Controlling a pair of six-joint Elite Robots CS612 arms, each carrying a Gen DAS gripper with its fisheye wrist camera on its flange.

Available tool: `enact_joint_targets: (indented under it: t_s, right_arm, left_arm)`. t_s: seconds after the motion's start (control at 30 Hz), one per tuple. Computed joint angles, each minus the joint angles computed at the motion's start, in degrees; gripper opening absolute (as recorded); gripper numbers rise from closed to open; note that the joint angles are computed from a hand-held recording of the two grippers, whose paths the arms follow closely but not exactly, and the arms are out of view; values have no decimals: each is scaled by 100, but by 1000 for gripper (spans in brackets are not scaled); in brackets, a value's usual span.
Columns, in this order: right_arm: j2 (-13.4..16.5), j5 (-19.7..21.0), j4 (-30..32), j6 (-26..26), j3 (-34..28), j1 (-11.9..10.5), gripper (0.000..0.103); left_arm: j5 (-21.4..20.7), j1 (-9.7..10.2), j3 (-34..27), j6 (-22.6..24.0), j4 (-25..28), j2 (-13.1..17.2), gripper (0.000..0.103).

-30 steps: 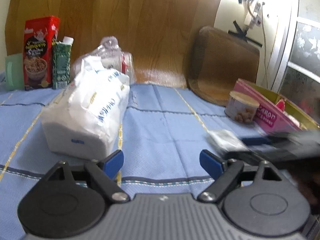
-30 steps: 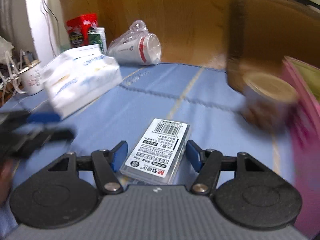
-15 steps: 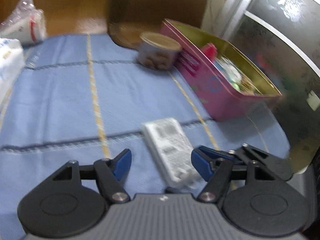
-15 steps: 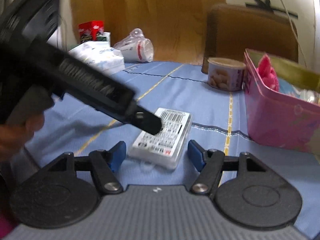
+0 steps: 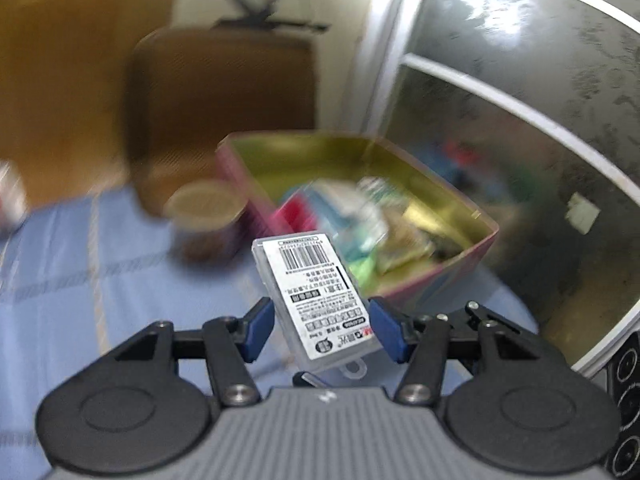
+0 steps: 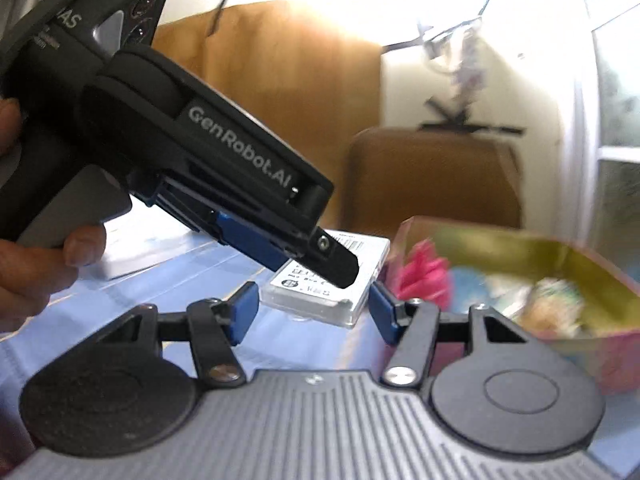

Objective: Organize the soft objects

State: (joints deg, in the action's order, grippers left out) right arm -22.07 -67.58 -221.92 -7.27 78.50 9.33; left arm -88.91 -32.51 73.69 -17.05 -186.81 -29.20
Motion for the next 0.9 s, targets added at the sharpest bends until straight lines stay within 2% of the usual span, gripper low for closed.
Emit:
enact_joint_targets:
  t_s: [0.13, 0.27, 0.33, 0.4, 0.43, 0.53, 0.67, 0.8, 0.9]
  right_arm:
    - [42, -459, 187, 89, -258, -119, 63]
    - [124, -743, 938, 135, -700, -217, 63]
    - [203, -1035, 1486, 68, -1057, -206, 63]
    - [326, -1471, 1800, 29, -1354, -177, 64]
    - [358, -1620, 1907, 102, -1444, -174, 64]
    - [309, -1311, 1576, 485, -1254, -260, 63]
    - [173, -1337, 980, 836, -772, -264, 63]
    - [76, -1401, 514, 1418, -405, -256, 64]
    - [-32, -1438, 272, 1784, -101, -233, 64]
  left_arm:
    - [-323, 4, -962, 251, 458, 425, 52]
    - [-514, 15, -2089, 244, 1118, 951, 55]
    - [-305, -14, -2552, 265, 1359, 1170, 57]
    - [233, -81, -2849, 335, 1574, 1302, 57]
    - [409, -93, -2875, 296, 1614, 1310, 57]
    - [342, -60, -2525, 173, 1378, 1150, 58]
    - [917, -123, -2024, 257, 1158, 926, 65]
    - [1262, -181, -1538, 327, 1059, 683, 68]
    - [1480, -232, -1093, 350, 789, 485, 76]
